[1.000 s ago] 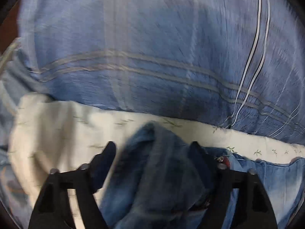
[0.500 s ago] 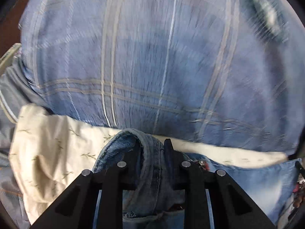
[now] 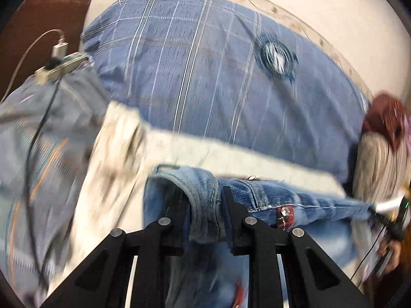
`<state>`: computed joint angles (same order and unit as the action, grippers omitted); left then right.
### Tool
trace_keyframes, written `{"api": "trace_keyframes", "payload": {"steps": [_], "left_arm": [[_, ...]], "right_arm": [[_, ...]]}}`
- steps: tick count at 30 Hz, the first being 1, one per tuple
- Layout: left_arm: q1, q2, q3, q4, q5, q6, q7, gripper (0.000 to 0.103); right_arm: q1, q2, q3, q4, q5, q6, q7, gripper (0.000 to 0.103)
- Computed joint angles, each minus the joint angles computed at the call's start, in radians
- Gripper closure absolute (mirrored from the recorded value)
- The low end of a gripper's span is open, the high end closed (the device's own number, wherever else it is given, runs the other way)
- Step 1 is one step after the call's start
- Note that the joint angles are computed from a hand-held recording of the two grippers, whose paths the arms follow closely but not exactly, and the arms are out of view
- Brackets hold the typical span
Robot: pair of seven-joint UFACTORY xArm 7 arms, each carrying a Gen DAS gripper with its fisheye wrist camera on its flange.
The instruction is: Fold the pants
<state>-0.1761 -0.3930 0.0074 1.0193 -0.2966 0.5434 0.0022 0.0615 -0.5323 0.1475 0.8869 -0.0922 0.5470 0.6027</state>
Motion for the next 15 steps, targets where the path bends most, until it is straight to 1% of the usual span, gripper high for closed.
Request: {"api": "trace_keyframes", "payload": {"steps": [2, 3, 5, 6, 8, 9, 10, 12, 13, 15], "left_arm": [[0.001, -0.12, -0.008, -0.135, 0.017, 0.026, 0.003, 0.079], [0.0, -0.156, -0.007, -0.175, 0.024, 0.05, 0.004, 0.079], [0.008, -0.204, -0.014, -0.235, 0.048, 0.106, -0.009, 0.076], [0.014, -0.219, -0.015, -0.253, 0.059, 0.132, -0.019, 0.074], [0.051, -0.242, -0.042, -0.269, 0.118, 0.187, -0.059, 0.065], [0.057, -0.26, -0.044, -0.276, 0.134, 0.209, -0.067, 0.064], [0.06, -0.28, -0.043, -0.278, 0.145, 0.232, -0.073, 0.063], [0.091, -0.337, -0.067, -0.287, 0.198, 0.26, -0.106, 0.062], [0.104, -0.37, -0.074, -0.288, 0.225, 0.261, -0.114, 0.062], [0.114, -0.418, -0.085, -0.29, 0.254, 0.251, -0.132, 0.06]], "right_arm": [[0.033, -0.117, -0.007, -0.105, 0.033, 0.026, 0.003, 0.086], [0.045, -0.161, -0.008, -0.138, 0.049, 0.052, 0.007, 0.086], [0.078, -0.244, -0.017, -0.198, 0.088, 0.137, 0.005, 0.086], [0.101, -0.281, -0.029, -0.226, 0.118, 0.196, 0.001, 0.085], [0.12, -0.33, -0.047, -0.266, 0.162, 0.27, 0.002, 0.083], [0.126, -0.374, -0.051, -0.293, 0.182, 0.317, 0.009, 0.083], [0.127, -0.397, -0.053, -0.305, 0.191, 0.333, 0.009, 0.083], [0.116, -0.455, -0.041, -0.323, 0.191, 0.362, 0.013, 0.083], [0.103, -0.482, -0.027, -0.32, 0.175, 0.38, 0.017, 0.083], [0.091, -0.502, -0.02, -0.299, 0.158, 0.396, 0.007, 0.083]]}}
